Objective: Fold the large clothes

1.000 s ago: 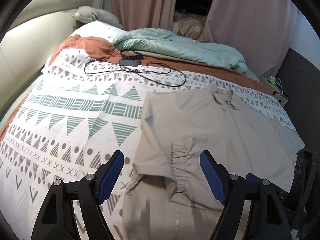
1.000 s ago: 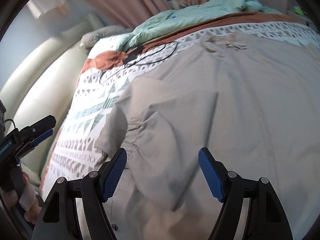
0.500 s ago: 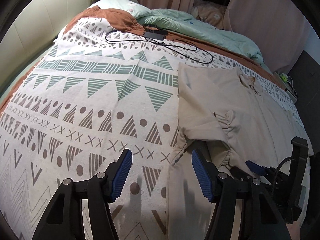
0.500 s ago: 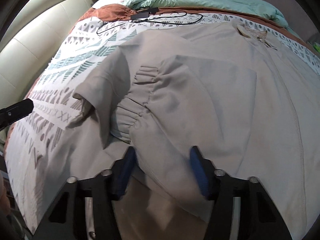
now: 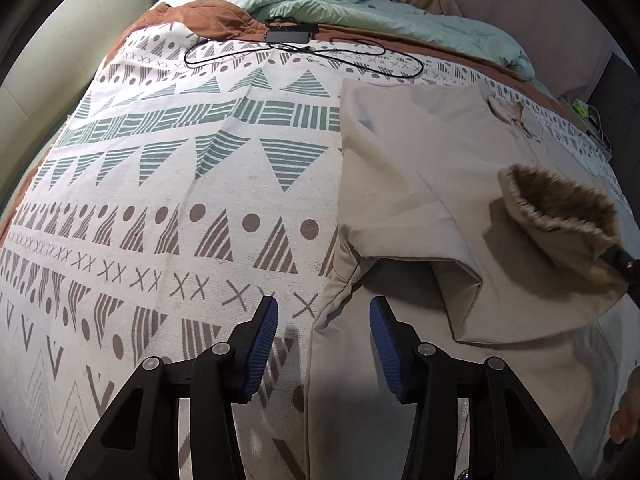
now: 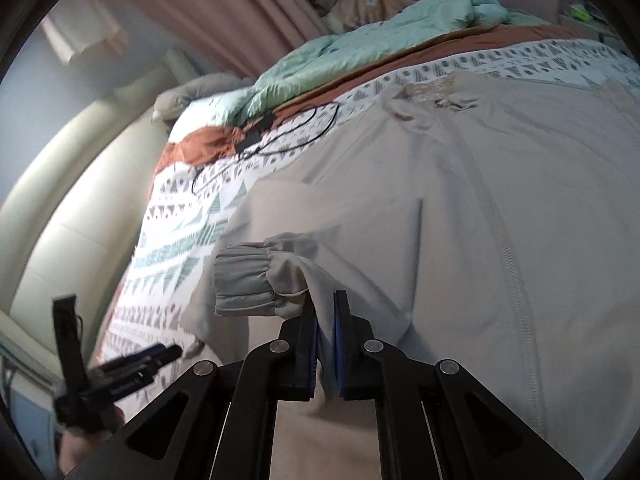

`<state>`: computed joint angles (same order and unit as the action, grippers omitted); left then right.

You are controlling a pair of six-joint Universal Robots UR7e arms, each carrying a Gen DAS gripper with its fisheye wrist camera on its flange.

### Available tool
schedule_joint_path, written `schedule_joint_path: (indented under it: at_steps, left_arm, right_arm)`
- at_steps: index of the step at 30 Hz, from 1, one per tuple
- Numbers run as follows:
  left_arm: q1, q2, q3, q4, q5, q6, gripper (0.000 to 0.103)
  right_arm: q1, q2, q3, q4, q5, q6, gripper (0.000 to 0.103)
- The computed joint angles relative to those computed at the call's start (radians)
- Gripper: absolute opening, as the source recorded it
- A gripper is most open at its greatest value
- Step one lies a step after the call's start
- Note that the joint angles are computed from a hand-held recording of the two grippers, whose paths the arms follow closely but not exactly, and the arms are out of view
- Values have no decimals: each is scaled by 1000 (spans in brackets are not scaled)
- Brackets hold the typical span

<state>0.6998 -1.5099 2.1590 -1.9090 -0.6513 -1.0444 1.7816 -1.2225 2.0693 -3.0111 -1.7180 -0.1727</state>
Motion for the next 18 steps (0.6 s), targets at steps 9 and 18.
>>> schedule_joint_path:
  at_steps: [9, 18]
  left_arm:
    - [40, 83, -39, 13, 7, -7, 32]
    - [52, 110, -57, 43, 14, -31, 30]
  right_arm:
    - [-147, -100, 39, -128, -16, 263, 12]
    - [-208, -141, 70, -76, -2, 365, 57]
